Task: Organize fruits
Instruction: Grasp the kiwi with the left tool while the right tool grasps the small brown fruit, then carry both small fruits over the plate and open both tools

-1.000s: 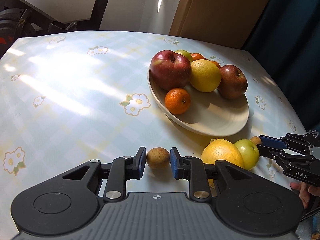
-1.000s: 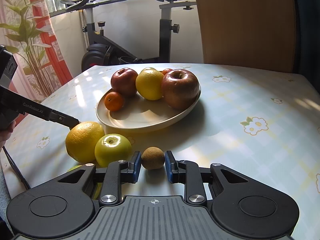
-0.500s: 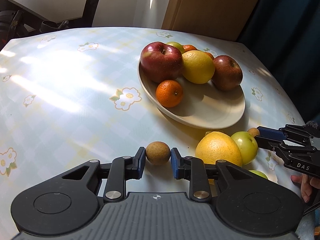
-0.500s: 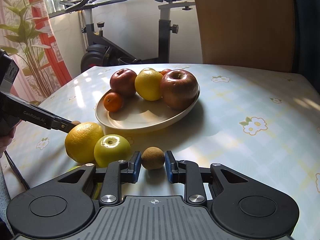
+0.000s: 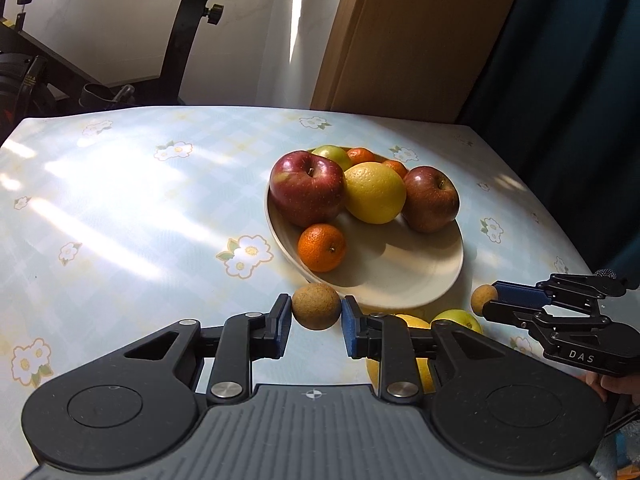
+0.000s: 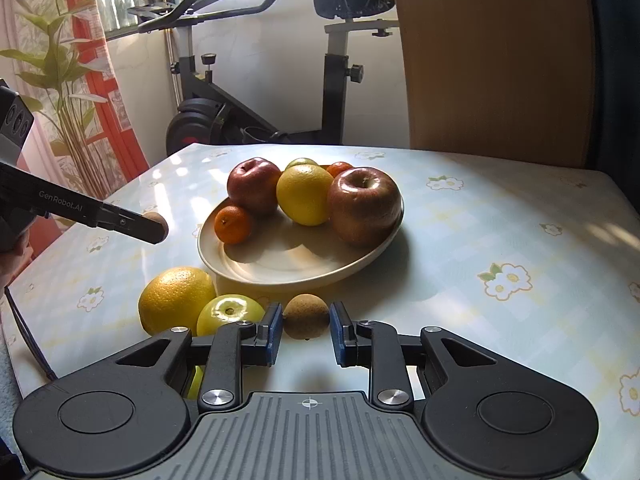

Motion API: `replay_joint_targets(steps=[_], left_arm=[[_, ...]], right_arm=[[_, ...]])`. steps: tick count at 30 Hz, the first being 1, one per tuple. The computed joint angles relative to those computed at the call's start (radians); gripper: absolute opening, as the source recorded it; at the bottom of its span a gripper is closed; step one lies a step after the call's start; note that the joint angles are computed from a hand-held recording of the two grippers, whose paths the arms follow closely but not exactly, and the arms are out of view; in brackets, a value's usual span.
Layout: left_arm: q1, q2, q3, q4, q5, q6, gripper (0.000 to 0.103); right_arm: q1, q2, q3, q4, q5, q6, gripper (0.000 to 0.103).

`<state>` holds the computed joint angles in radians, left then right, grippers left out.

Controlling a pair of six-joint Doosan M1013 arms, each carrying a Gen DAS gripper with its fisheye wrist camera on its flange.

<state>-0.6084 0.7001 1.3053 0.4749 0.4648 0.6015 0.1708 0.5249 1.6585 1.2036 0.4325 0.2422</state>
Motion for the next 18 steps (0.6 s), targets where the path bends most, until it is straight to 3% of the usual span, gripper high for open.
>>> replay_joint_targets(steps=[7, 18], left_arm=[[0.007, 0.017, -0.053, 0.043, 0.011, 0.01, 0.028], [0.027, 0.082, -0.15, -0.011, 0.096, 0.108, 0.028]], right_arm=[[0.001, 0.011, -0.046, -0.006, 0.001, -0.026, 0.023], [0.017, 0.069, -0.171, -0.101, 0.005, 0.001, 0.023]])
